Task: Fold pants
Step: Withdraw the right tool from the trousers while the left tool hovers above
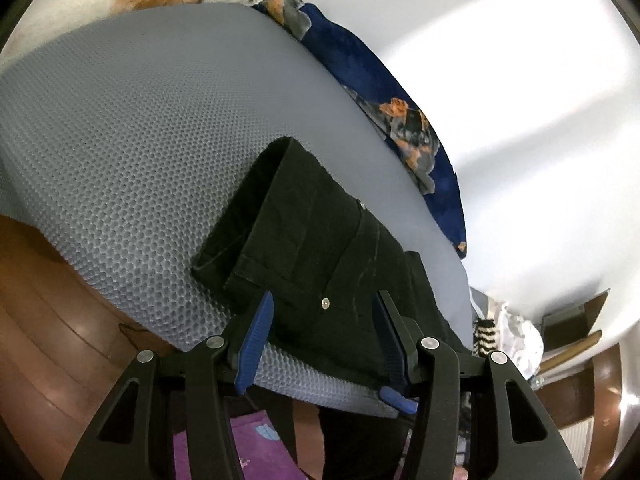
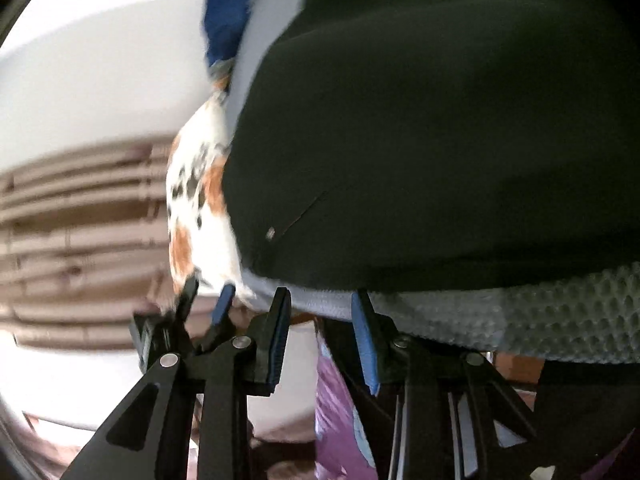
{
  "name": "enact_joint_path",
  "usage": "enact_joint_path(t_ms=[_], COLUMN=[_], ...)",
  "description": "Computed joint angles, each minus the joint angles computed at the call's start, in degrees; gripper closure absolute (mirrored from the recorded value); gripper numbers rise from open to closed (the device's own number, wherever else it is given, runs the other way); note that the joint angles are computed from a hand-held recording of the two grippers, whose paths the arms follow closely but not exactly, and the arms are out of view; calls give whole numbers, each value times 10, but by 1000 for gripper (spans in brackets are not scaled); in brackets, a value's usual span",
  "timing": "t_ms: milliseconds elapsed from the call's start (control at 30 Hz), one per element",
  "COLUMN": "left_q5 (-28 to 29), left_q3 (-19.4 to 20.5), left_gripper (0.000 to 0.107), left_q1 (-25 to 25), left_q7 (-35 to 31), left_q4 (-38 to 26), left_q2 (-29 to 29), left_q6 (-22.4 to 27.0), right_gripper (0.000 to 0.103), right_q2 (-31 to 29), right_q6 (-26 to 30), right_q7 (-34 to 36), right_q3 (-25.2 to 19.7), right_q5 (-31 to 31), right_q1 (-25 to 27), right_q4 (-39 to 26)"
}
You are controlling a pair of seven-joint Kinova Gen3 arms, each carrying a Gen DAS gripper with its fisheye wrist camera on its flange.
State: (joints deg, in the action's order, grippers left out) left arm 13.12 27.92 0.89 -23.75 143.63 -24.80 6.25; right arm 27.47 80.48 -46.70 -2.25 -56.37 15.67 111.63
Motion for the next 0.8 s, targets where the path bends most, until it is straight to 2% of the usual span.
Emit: enact_joint_path(t_ms=[133,233,367,500,533,567,667,800], left_q5=[-1,4,13,17,16,15,11,4], left_q3=[-56,-85,-92,-51,-37,-27,-5,27], left_gripper=[55,55,55,55,55,55,55,55], left_q1=[63,95,108,71,59,50,30,-4], left_q7=[-20,-29,-36,-41,-41,-41,-41,-32], left_q4=[3,7,11,0,-4,-6,-14,-23], left_q2=[44,57,64,67,68,69,74,77], left_q6=[-38,-54,-67,-52,-48,-45,-38,-23], right_gripper=[72,72,71,71,76,94,97,97], right_q2=[16,12,7,8,2,-6,-9,-18], right_q6=[-3,-12,-31,-48,-59,-71,-82,-67], right_q7=[-14,-13,-37,-45,-42,-40,-36,-31], right_q3=[3,-1,0,-4,-4,-4,-2,-2], right_q5=[-27,-39,-39,-65,-68,-67,-63,-54], right_q1=[10,8,-7,-9,-13,-18,-18,-12], right_q4=[11,18,20,36,41,45,51,49])
